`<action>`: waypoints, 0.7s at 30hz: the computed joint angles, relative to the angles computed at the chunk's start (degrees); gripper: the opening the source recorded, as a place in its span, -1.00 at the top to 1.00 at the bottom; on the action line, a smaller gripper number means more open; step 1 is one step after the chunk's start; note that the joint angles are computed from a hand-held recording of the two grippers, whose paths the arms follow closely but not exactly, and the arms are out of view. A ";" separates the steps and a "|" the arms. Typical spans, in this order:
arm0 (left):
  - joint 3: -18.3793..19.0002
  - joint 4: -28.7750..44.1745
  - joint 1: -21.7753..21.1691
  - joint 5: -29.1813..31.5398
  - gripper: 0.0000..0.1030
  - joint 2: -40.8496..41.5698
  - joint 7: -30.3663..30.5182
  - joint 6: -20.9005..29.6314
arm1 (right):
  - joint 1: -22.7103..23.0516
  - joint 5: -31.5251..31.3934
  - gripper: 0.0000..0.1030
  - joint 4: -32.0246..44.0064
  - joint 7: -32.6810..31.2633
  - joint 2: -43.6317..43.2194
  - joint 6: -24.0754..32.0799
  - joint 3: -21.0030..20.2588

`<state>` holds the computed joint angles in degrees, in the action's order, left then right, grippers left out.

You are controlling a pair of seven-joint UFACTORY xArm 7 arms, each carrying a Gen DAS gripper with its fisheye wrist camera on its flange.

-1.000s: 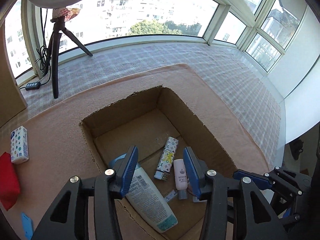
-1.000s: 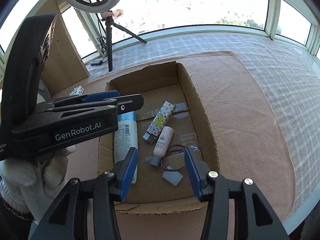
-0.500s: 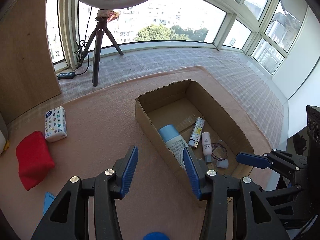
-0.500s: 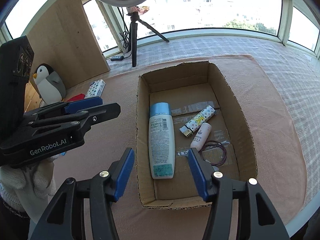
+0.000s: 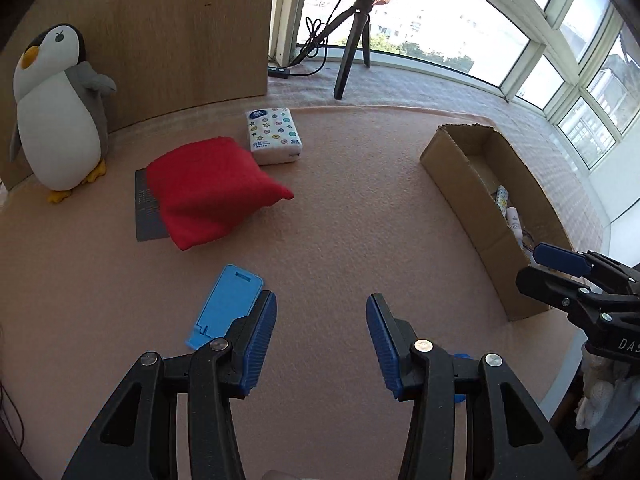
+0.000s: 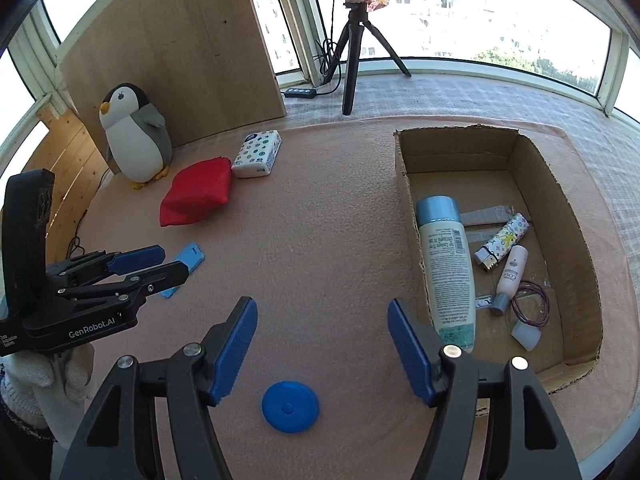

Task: Organize objects
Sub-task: 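Move the left tool to the blue phone stand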

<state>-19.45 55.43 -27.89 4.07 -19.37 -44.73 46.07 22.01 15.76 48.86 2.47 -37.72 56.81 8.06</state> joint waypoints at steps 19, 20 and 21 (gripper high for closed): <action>6.13 -14.62 2.86 -9.96 0.04 -10.30 7.93 -2.34 | 5.01 -0.08 -0.16 0.42 11.89 6.27 -5.64 4.97; 6.00 -14.51 2.99 -9.88 0.04 -10.03 8.29 -2.54 | 5.36 0.26 -0.14 0.50 11.94 6.66 -5.50 4.82; 6.07 -14.48 2.98 -10.05 0.05 -9.73 8.80 -2.95 | 5.57 0.48 -0.13 0.58 12.12 6.95 -5.29 4.73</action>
<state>-13.38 40.96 -24.91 -5.98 -29.10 -35.93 43.11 27.57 16.24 49.44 14.59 -30.77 51.53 12.80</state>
